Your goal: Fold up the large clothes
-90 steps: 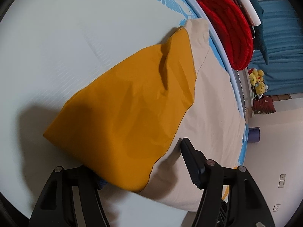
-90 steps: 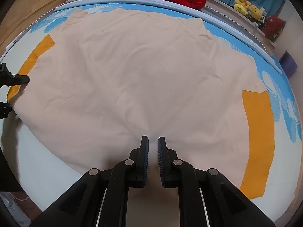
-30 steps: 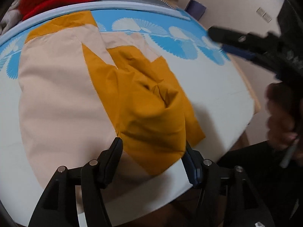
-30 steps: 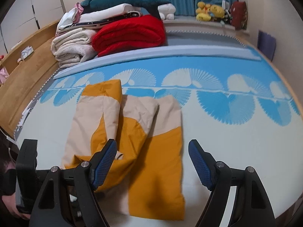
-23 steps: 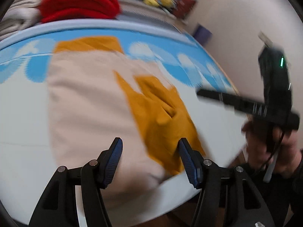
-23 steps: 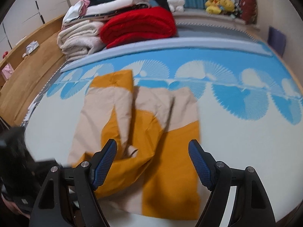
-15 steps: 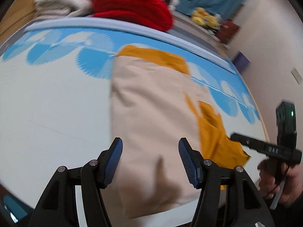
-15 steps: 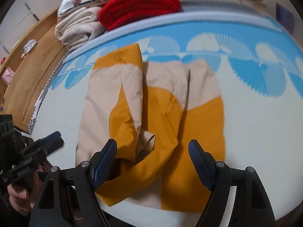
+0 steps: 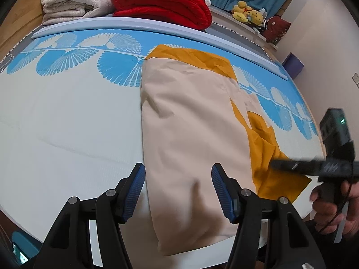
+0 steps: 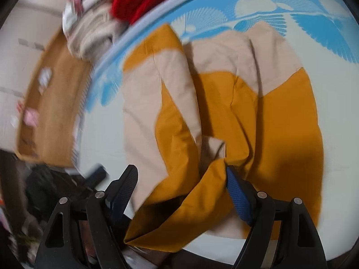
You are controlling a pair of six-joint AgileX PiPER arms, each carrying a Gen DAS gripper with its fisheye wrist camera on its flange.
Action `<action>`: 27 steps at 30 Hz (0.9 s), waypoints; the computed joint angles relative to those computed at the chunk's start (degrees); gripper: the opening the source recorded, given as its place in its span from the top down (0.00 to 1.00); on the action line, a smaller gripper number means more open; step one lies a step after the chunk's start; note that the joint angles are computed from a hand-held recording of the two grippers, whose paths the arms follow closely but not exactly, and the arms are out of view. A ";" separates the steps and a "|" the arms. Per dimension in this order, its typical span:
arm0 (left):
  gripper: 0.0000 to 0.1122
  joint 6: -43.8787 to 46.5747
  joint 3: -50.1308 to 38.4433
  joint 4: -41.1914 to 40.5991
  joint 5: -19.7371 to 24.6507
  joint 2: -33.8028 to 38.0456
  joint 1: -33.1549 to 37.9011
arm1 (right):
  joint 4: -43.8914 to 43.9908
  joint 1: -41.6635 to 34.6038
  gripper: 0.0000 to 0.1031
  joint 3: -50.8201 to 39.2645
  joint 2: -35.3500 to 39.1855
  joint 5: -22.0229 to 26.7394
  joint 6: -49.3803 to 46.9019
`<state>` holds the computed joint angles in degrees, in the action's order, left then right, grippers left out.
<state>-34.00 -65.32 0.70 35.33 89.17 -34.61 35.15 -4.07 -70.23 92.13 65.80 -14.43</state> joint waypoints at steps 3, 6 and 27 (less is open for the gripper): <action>0.49 -1.85 -0.64 2.34 0.74 0.51 -0.58 | -8.77 4.95 0.23 -0.85 1.72 -0.05 4.81; 0.49 -2.97 -1.03 3.97 1.41 0.90 -0.86 | -16.90 9.35 0.23 -0.83 2.51 -1.19 8.93; 0.50 8.54 -6.67 -6.19 1.95 5.93 -3.29 | -13.43 -9.29 0.90 6.53 -12.06 -4.80 -6.12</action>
